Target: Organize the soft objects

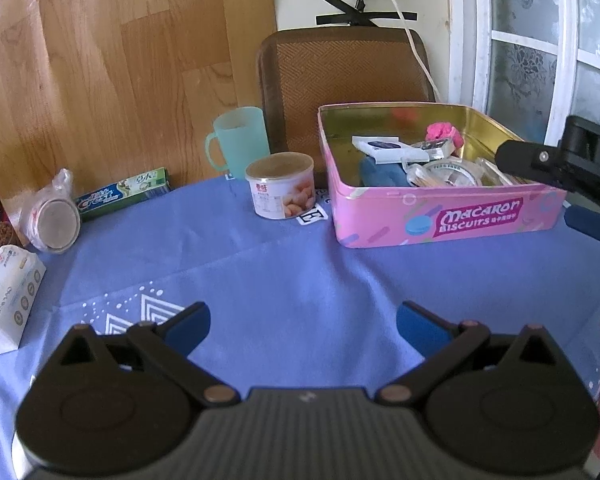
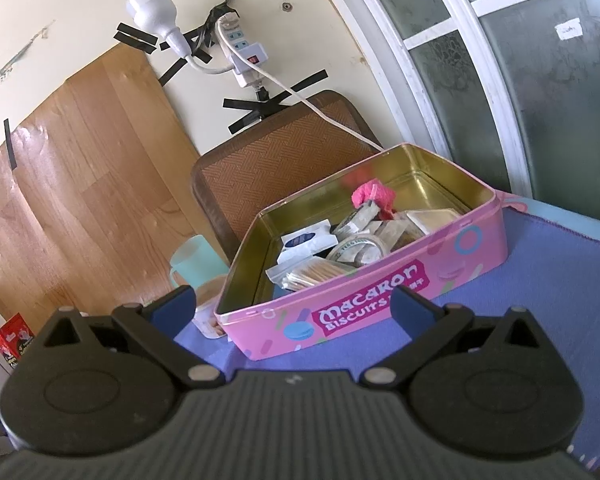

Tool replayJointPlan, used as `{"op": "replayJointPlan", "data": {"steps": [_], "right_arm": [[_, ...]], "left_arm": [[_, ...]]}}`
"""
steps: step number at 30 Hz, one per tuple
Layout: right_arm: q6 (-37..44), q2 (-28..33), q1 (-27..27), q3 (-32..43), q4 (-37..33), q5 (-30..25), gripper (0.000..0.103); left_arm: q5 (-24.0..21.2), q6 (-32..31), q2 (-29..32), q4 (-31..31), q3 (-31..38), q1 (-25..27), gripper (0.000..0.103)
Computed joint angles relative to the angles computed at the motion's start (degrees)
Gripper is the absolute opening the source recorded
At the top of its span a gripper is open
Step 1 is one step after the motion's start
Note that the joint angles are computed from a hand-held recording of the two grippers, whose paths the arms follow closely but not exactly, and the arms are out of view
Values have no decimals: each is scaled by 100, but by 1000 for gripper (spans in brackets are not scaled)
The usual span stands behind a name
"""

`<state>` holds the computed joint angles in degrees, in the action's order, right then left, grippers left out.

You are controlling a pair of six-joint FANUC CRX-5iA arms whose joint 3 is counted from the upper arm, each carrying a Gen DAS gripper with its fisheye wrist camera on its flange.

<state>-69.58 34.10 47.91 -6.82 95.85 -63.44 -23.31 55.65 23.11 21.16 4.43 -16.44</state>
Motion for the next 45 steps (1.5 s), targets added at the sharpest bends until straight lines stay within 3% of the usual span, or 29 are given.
{"op": "replayJointPlan", "data": {"steps": [4, 8, 15, 37, 45], "right_arm": [[-17, -1, -5, -5, -21, 15, 103], [1, -7, -9, -4, -42, 31, 103], [76, 1, -16, 22, -34, 45, 103], [23, 14, 9, 19, -33, -19, 103], [23, 43, 59, 41, -57, -156, 103]], "left_arm": [[28, -17, 2, -51, -1, -8, 103], [161, -391, -21, 348, -159, 9, 103], [36, -587, 6, 521, -140, 12, 103], [-286, -342, 48, 234, 33, -17, 103], [-250, -527, 16, 438, -67, -8, 103]]}}
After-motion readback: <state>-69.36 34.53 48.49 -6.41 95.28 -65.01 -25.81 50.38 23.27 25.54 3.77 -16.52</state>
